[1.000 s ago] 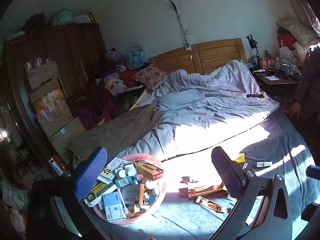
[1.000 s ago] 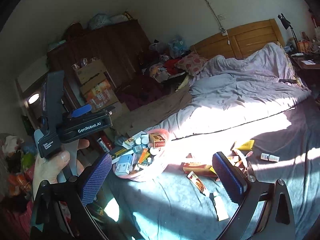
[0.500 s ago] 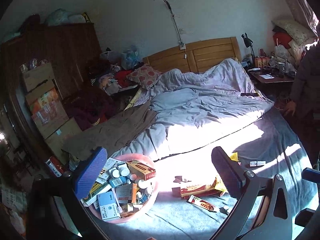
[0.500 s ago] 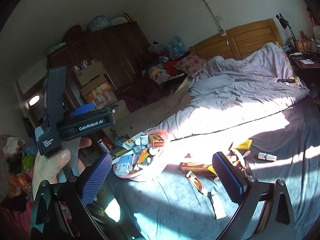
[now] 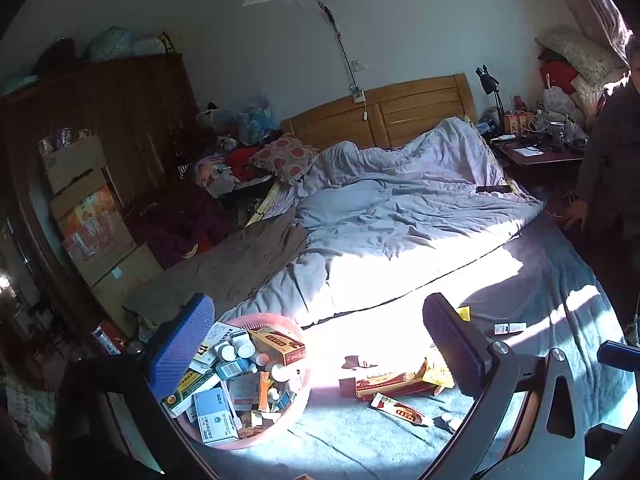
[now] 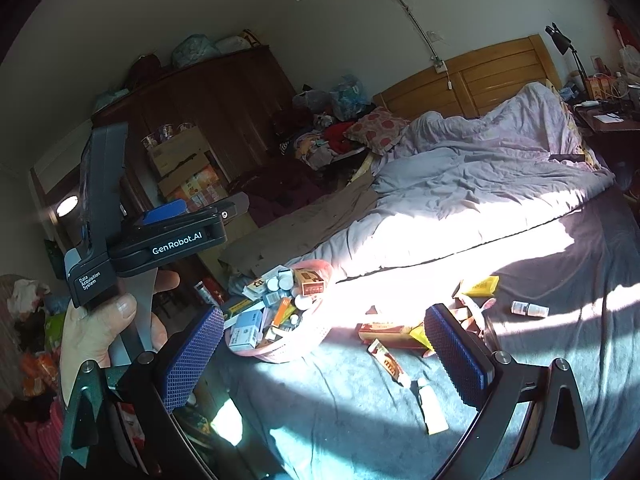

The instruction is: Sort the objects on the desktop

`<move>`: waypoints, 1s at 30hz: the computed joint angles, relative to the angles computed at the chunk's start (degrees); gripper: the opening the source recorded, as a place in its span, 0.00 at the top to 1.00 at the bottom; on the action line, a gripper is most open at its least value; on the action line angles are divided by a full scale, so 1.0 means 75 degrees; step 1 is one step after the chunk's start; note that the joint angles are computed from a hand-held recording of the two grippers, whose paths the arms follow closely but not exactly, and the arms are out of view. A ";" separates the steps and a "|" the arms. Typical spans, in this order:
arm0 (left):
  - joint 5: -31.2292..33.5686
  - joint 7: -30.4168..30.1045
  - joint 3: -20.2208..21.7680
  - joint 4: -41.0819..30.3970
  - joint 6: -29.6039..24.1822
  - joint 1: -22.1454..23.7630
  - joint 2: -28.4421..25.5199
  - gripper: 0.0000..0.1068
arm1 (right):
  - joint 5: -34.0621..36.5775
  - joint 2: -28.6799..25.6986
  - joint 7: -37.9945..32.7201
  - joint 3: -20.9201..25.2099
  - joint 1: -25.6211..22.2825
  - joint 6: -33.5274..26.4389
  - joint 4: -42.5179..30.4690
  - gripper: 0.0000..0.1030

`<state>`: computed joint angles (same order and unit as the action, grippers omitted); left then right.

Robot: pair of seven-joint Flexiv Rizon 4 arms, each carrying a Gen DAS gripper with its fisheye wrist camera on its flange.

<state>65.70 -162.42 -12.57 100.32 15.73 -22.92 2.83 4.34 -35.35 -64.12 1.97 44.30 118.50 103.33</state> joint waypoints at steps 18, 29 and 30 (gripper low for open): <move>-0.0184 0.0148 0.0210 0.0004 0.0522 0.0059 -0.0247 0.04 | 0.0121 -0.0128 0.0030 -0.0003 0.0021 0.0109 0.0020 0.00; -0.4470 0.0533 0.1680 0.2766 0.6529 0.1806 -0.1876 0.04 | 0.1449 -0.0524 -0.0025 -0.2108 0.1702 -0.1169 0.0903 0.00; -0.5042 0.0937 0.1633 0.2948 0.7057 0.1993 -0.2239 0.04 | 0.1417 -0.0620 0.0167 -0.2039 0.1629 -0.1215 0.0952 0.00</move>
<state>27.88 -155.40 -0.32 122.44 68.66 -7.97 -13.96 14.97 -40.00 -62.87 -13.33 56.51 109.38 110.46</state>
